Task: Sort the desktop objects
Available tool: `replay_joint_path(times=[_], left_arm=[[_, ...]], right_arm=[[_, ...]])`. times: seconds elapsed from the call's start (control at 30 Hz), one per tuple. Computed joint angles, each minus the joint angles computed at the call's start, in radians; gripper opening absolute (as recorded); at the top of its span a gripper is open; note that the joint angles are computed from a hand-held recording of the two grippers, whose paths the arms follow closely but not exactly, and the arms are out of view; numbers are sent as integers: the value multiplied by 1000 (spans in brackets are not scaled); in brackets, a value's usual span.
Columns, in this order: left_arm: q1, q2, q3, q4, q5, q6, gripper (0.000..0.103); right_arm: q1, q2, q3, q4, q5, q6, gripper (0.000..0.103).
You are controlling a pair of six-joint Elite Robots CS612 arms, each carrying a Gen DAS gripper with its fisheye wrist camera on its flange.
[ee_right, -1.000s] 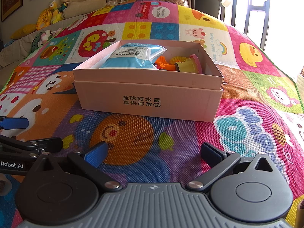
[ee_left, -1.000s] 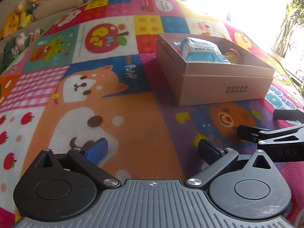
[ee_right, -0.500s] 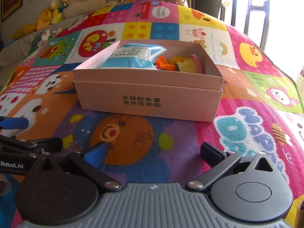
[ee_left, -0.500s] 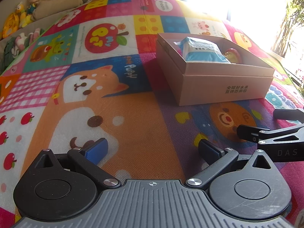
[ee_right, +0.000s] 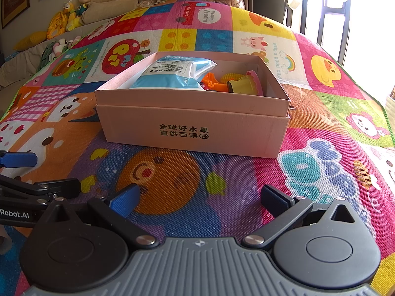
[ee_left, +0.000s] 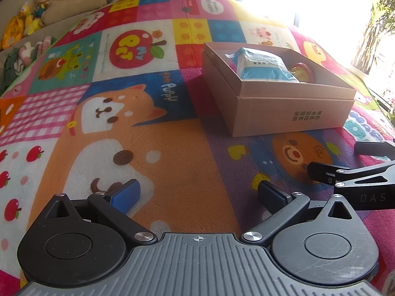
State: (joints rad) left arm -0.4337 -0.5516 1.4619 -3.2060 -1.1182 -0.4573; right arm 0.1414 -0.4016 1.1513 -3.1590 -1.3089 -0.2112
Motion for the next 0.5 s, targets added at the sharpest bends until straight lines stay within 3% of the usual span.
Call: replay_joint_path(times=[0.5], left_arm=[[3,-1,2,-3,-14,2,103]], right_arm=[[0,0,0,0,0,0,103]])
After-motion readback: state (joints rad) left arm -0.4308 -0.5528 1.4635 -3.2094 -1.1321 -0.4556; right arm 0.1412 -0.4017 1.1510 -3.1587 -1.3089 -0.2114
